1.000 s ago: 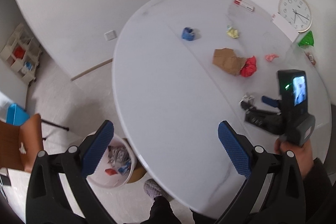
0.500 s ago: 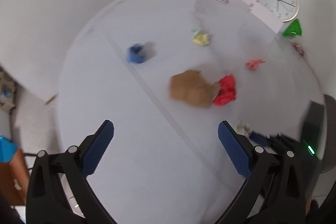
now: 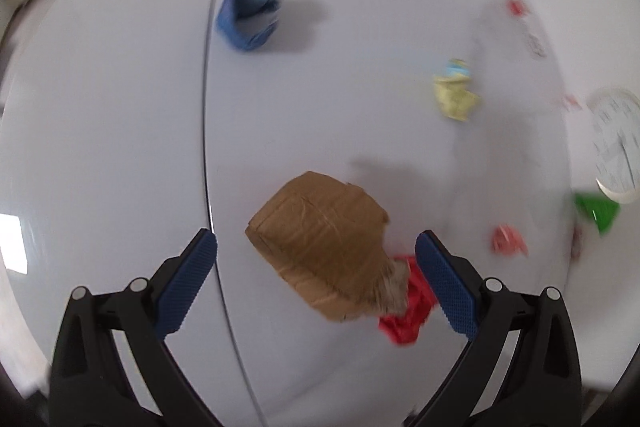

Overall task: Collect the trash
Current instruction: 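Grasp the brown cardboard with the left gripper while the right gripper grasps crumpled white paper, then carry the cardboard and white paper over the wastebasket and open both grippers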

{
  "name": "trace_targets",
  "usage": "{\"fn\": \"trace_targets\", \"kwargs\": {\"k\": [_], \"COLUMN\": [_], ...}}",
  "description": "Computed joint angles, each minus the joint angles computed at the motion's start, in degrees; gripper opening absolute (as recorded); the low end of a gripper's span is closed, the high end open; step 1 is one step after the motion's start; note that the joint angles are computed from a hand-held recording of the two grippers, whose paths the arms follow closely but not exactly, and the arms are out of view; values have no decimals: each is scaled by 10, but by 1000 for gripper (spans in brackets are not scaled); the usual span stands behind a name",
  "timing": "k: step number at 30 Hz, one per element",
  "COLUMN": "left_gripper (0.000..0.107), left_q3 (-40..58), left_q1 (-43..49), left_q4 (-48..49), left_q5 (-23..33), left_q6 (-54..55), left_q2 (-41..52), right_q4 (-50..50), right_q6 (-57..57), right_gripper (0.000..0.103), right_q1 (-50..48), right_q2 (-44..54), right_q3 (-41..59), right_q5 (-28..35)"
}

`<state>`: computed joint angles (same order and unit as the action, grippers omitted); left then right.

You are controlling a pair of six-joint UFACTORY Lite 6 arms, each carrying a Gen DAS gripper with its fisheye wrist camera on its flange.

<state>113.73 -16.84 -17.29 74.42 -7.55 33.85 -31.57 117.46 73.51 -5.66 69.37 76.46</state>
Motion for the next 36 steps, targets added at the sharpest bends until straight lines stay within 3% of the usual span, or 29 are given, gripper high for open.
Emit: {"fn": "trace_targets", "kwargs": {"k": [6,10,13,16,23,30,36], "left_gripper": [94,75,57,48,44,44,44], "left_q3": [-47,-103,-118,-131,-201,-221,-71], "left_q1": [-8,-14,-9,3,50,210,438], "left_q4": [-15,-10,-16,-35,-60,-72,-60], "left_q5": [-1,-26,-35,-34,-25,69,218], "left_q6": [-118,-134,-114,-87,9,211,411], "left_q2": [-4,-42,-56,-65,-139,-248,-207], "right_q4": [-9,-14,-14,-17,-24,-55,-75], "right_q6": [20,32,40,45,30,-55,-174], "right_gripper": [33,33,33,33,33,33,33], "right_q1": [7,21,31,39,53,62,69], "right_q2": [-22,-27,-31,-31,-15,75,237], "right_q3": [-24,-24,-24,-22,10,149,386], "right_q5": [-4,10,20,26,38,65,85]}}
